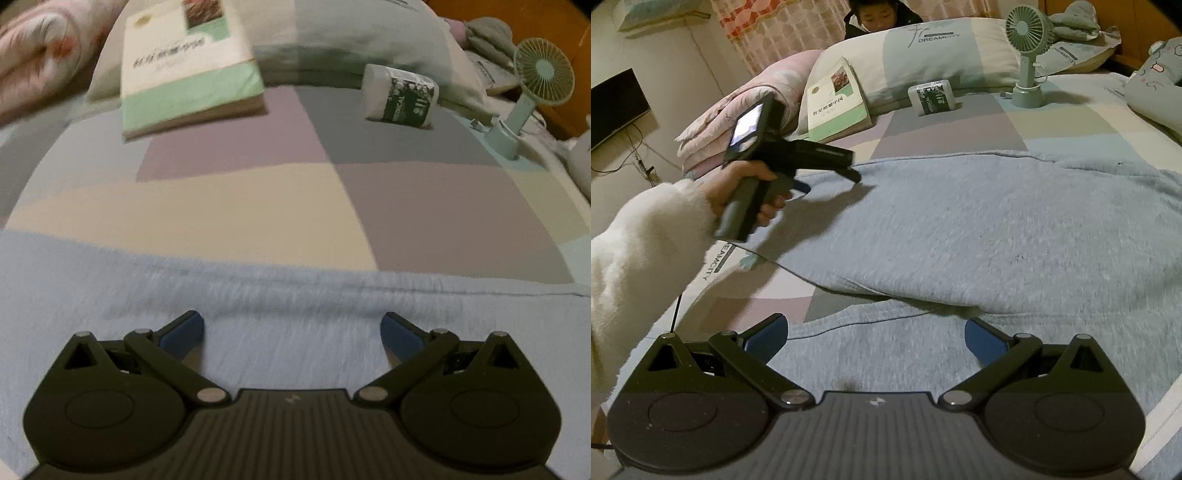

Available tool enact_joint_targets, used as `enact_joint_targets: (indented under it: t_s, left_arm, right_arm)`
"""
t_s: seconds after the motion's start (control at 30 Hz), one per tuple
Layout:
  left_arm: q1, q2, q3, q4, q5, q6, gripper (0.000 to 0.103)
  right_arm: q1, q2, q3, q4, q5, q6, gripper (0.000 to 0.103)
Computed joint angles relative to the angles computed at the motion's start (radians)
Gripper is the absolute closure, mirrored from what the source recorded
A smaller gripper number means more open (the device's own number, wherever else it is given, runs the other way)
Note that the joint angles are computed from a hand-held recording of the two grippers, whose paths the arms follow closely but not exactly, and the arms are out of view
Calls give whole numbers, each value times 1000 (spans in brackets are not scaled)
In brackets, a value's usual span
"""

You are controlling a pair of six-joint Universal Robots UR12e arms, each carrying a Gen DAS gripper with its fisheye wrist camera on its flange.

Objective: Fold clothes

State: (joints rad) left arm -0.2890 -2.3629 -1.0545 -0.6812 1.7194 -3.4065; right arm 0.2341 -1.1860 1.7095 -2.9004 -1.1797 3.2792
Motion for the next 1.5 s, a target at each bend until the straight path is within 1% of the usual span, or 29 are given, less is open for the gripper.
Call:
enact_joint_targets:
  t_s: [0.07, 0.17, 0.33, 0.4, 0.47, 0.5, 0.57, 0.7, 0.8, 0.87, 0.93, 1.0, 1.07, 1.1, 1.17, 1.27, 1.33, 1.43, 1.5]
  left_arm:
    - [-2, -15, 30, -19, 4, -8, 0]
    - [3, -18, 54, -60, -15, -17, 1]
    - [6, 31, -9, -15, -86, -14, 1]
    - [0, 40, -19, -18, -126, 6, 1]
    - [-13, 35, -11, -27, -138, 30, 1]
    - [-21, 29, -3, -32, -135, 39, 1]
    - [-39, 2, 29, -43, -103, 53, 1]
    - [-73, -51, 86, -19, 7, 47, 0]
    - [-76, -63, 113, -34, 9, 35, 0]
    - [-66, -54, 107, -43, -30, 42, 1]
    - [-49, -27, 71, -31, -97, 50, 1]
    - [-31, 10, 21, -7, -126, 58, 1]
    - [-10, 47, -26, 7, -132, 70, 1]
    - [1, 65, -48, 15, -122, 65, 1]
    - [24, 92, -87, 29, -80, 26, 1]
    - [61, 117, -125, 2, -43, -50, 1]
    - [79, 119, -142, -7, -18, -73, 1]
    - [95, 106, -153, -2, 3, -70, 1]
    - [96, 96, -162, 58, 28, -26, 1]
  right_arm:
    - [1, 1, -3, 11, -4, -1, 0]
    - [2, -2, -2, 13, -10, -1, 0]
    - [-1, -5, 5, -5, 3, 6, 0]
    - [-1, -5, 5, -4, 2, 6, 0]
    - [-1, -4, 4, -4, 2, 7, 0]
    - [-1, -4, 4, -4, 2, 7, 0]
    - [-1, -5, 3, -2, 1, 6, 0]
    - [-1, -5, 2, 0, 5, 8, 0]
    - [-1, -8, 6, -6, 8, 7, 0]
    - [-1, -10, 10, -15, 9, 7, 0]
    - [-2, -12, 14, -28, 15, 9, 0]
    - [-4, -12, 15, -33, 19, 11, 0]
    - [-4, -12, 14, -31, 18, 13, 0]
    - [-4, -11, 13, -29, 16, 15, 0]
    - [-4, -10, 13, -30, 14, 20, 0]
    - [-3, -8, 12, -31, 15, 24, 0]
    - [-1, -6, 9, -24, 12, 24, 0]
    - [1, -3, 4, -10, 1, 21, 0]
    - [2, 0, 2, -2, -5, 21, 0]
